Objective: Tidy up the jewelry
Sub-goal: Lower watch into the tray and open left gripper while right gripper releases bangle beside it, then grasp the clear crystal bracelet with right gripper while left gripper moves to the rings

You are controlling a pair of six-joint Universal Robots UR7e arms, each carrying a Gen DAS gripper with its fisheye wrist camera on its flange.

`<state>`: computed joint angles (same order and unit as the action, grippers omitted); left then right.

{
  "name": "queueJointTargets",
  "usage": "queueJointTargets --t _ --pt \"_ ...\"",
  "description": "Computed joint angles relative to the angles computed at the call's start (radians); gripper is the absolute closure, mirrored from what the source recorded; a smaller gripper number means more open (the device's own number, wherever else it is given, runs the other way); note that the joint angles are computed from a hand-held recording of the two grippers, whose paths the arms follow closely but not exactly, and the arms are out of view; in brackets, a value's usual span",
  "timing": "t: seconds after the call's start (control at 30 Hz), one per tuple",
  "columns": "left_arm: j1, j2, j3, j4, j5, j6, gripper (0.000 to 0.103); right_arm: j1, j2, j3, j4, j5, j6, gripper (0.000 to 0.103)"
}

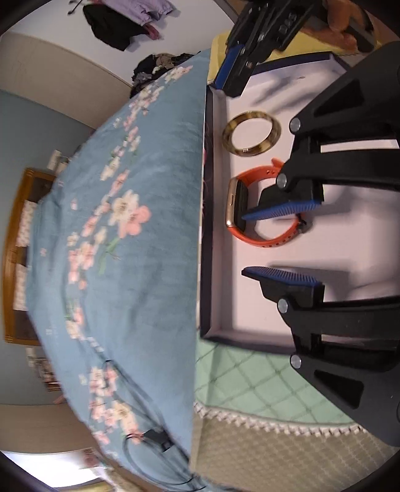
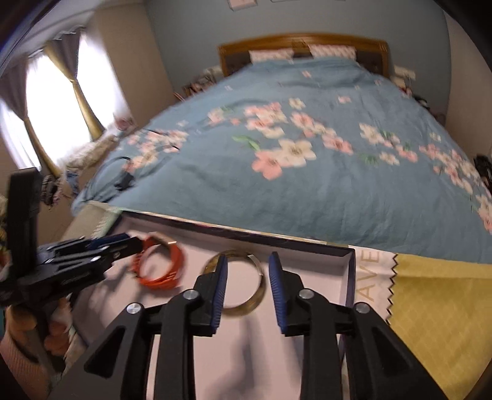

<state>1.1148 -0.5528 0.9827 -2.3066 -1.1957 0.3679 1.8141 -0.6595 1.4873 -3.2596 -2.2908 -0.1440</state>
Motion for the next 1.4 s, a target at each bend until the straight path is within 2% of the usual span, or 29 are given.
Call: queueJointTargets --t 0.1,0.23,0.43,0.53,0.6,0.77,0.9,1.0,1.1,1.13,1.2,1.27,1.3,1.4 --pt "-0.003 -0.084 0.131 -0.119 -0.029 0.070 0.060 0.036 -0.045 0.111 -0.098 0.053 -0.067 0.062" --pt "-0.001 -0.220 0.321 -0.246 -0.087 0.190 0.057 0.082 -0.076 0.227 -0.162 0.036 -0.127 0.060" --pt "0.018 -0.377 0.516 -0.300 -0.147 0.261 0.055 0.112 -0.108 0.385 -0.186 -0.002 -0.048 0.060" --pt "0.033 -0.435 0.579 -0.285 -0.176 0.262 0.053 0.115 -0.118 0.449 -0.204 0.021 0.002 0.060" --pt "0.046 -0.461 0.597 -0.253 -0.206 0.247 0.052 0.122 -0.115 0.475 -0.200 0.021 0.021 0.060" --pt "0.061 -0.521 0.668 -0.255 -0.229 0.251 0.051 0.146 -0.089 0.506 -0.211 -0.041 0.047 0.060" --pt "0.072 -0.556 0.697 -0.225 -0.270 0.261 0.050 0.146 -0.085 0.529 -0.229 -0.053 0.080 0.060" --pt "0.070 -0.575 0.724 -0.218 -0.273 0.278 0.050 0.138 -0.081 0.539 -0.235 -0.047 0.103 0.061" --pt "0.067 -0.599 0.757 -0.211 -0.270 0.313 0.050 0.137 -0.076 0.543 -0.254 -0.043 0.098 0.066" --pt "0.064 -0.599 0.760 -0.209 -0.266 0.320 0.051 0.138 -0.075 0.542 -0.254 -0.043 0.097 0.074" --pt "0.063 -0.611 0.771 -0.188 -0.265 0.343 0.053 0.140 -0.071 0.540 -0.244 -0.055 0.097 0.077" --pt "0.064 -0.618 0.780 -0.168 -0.263 0.361 0.055 0.142 -0.069 0.540 -0.245 -0.057 0.093 0.086" --pt "0.065 -0.618 0.781 -0.163 -0.260 0.367 0.057 0.142 -0.069 0.541 -0.244 -0.055 0.094 0.094" --pt "0.066 -0.622 0.788 -0.140 -0.257 0.388 0.059 0.144 -0.069 0.545 -0.260 -0.054 0.097 0.095"
